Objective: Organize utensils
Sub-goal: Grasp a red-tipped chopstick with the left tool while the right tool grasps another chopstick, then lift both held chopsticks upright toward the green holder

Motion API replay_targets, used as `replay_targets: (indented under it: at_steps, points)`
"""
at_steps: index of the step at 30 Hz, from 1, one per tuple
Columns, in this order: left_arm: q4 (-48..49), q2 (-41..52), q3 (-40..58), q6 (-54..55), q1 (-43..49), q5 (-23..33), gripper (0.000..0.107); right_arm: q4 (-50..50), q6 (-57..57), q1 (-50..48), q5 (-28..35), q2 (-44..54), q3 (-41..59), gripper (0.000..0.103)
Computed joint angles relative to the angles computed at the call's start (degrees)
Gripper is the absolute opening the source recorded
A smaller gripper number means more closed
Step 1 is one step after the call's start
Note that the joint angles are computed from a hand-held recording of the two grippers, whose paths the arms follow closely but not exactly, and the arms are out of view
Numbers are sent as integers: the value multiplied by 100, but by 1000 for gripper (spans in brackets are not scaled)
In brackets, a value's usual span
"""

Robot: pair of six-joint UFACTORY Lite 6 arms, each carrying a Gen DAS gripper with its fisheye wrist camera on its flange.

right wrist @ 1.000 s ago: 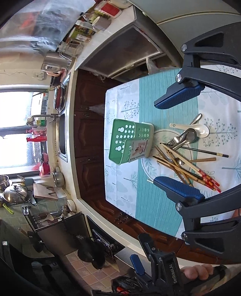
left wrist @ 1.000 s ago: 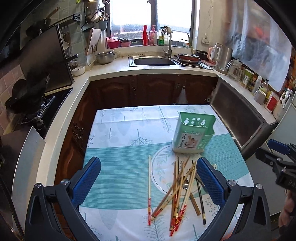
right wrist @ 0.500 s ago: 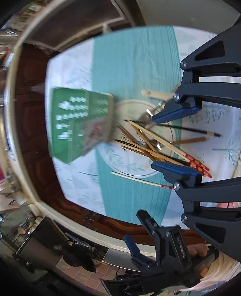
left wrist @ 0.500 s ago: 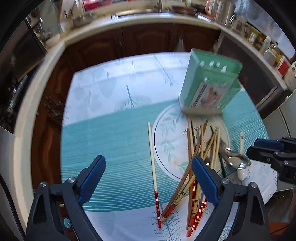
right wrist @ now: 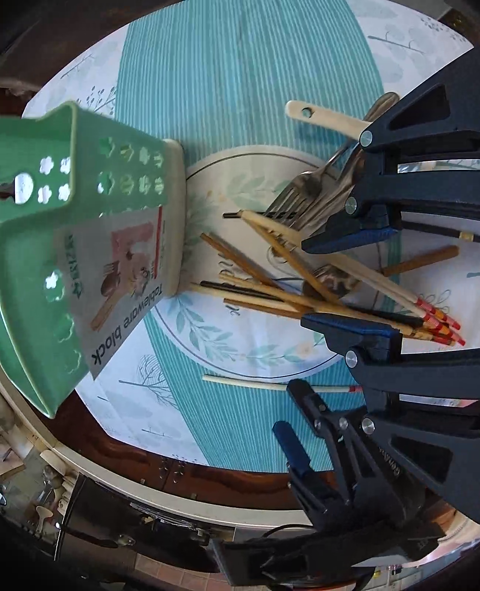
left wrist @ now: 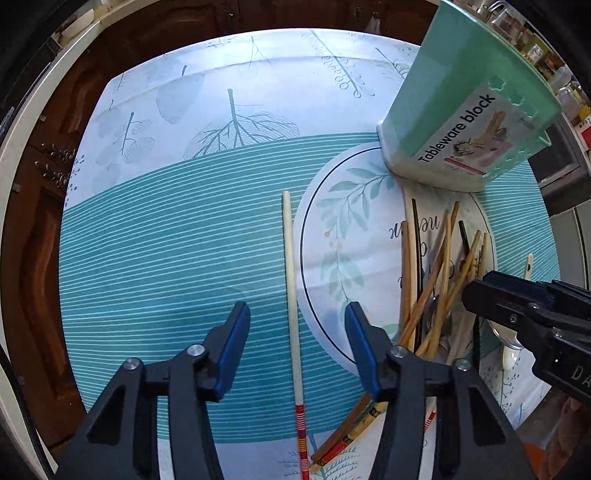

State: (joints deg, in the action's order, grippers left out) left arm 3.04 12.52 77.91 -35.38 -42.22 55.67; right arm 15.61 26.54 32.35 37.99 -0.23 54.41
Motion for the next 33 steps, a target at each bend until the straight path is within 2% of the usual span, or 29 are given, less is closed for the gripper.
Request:
replay_targets:
  at_steps: [4,15,16,17,18,22,27,33]
  points:
    - [-99,249,81,59,150,7,38,168,-105,-19,-70,448,287,29]
    - [132,743,396,-50,202,44,36,243,-106,21,-328,1273,702,21]
    - [107,795,466,-33,195,59,27,226,-83,29,-330,1302,721,19]
    - [138,858,561,-67,166,100,15,216,-65,31,-335,1284,706,11]
    - [101,1011,828,-118,97,262,4,205,-26,48,-371,1305,714,11]
    - [146,972,825,-200,58,306,3,218,61,80,-595,1001,431,10]
    - [-148,286,177,-160,68,20,3,565,-177,95,-791,236,-123,9]
    - [-35,-603,-156,-380,-101,109,3,703,-242,144,-793,-785,-761,8]
